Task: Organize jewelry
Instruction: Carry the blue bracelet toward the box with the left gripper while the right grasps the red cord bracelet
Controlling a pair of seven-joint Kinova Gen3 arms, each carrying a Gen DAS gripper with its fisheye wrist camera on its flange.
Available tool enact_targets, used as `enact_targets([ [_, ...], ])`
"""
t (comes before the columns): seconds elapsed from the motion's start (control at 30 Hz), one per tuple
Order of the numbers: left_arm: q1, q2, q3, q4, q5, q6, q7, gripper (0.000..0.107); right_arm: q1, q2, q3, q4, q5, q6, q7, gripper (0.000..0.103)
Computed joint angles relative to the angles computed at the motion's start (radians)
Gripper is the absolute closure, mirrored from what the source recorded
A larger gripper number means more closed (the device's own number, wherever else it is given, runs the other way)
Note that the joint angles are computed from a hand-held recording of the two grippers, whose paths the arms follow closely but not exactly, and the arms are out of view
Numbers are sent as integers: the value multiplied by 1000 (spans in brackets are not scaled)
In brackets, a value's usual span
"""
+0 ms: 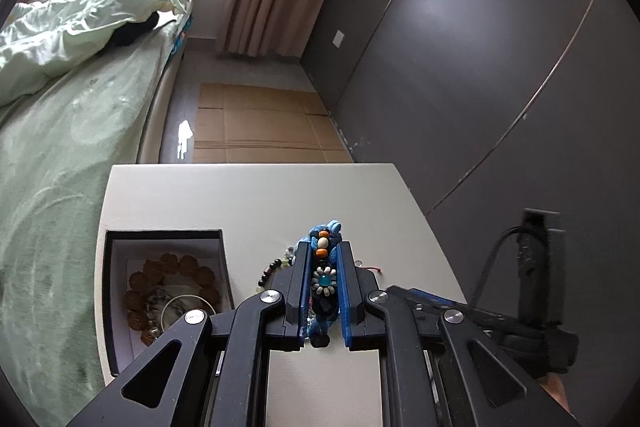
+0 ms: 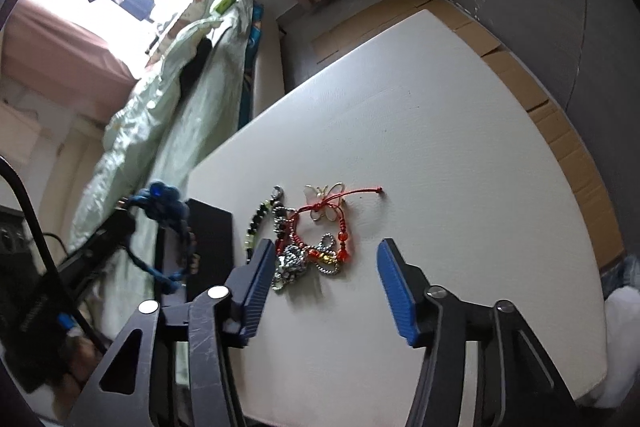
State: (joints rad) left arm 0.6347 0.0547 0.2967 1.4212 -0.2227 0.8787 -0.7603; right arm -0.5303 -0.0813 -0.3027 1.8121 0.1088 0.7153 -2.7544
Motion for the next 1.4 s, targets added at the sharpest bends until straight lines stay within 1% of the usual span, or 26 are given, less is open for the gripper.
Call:
enact_targets([
  [0.2,-27,-6,-9,8,41,-21,-44,95,-46,111,9,-116,70,131,29,60],
  [0.33,-42,-8,-14,14,65,-30,-71,95,-87,169,36,-176,97,206,46,69],
  [0.43,-51,-11,-16,18,79,-37,-81,95,-110,195,53,-204,103,238,56,74],
  [0.47,-54,-10,-17,16,81,-37,-83,95,-118,206,51,-219,117,258,54,77],
  [0.5,-56,-12,-17,17,83,-38,-84,95,-144,220,59,-241,147,294,50,79],
  [0.6,-63,-17,-19,22,89,-42,-88,95,-194,251,67,-287,209,380,39,88],
  [0.63,-66,-18,-19,25,92,-43,-91,95,-211,262,70,-305,229,414,36,93],
  [0.7,-70,-24,-19,31,98,-44,-92,95,-235,274,74,-323,253,453,46,94],
  [0.73,-74,-26,-20,33,104,-45,-98,95,-244,272,81,-322,255,454,51,95],
  [0.8,-77,-31,-17,38,105,-44,-94,95,-229,243,79,-292,229,412,50,95],
  [0.93,-82,-45,-12,50,99,-47,-79,95,-211,157,67,-220,240,336,-1,95],
  [0.97,-83,-49,-10,54,96,-48,-74,95,-202,130,60,-198,240,313,-11,95],
  [1.23,-91,-83,15,85,66,-61,-13,95,-141,13,-19,-118,267,207,-96,95],
  [1.4,-95,-105,31,103,38,-65,26,95,-102,-28,-63,-93,283,145,-142,95],
])
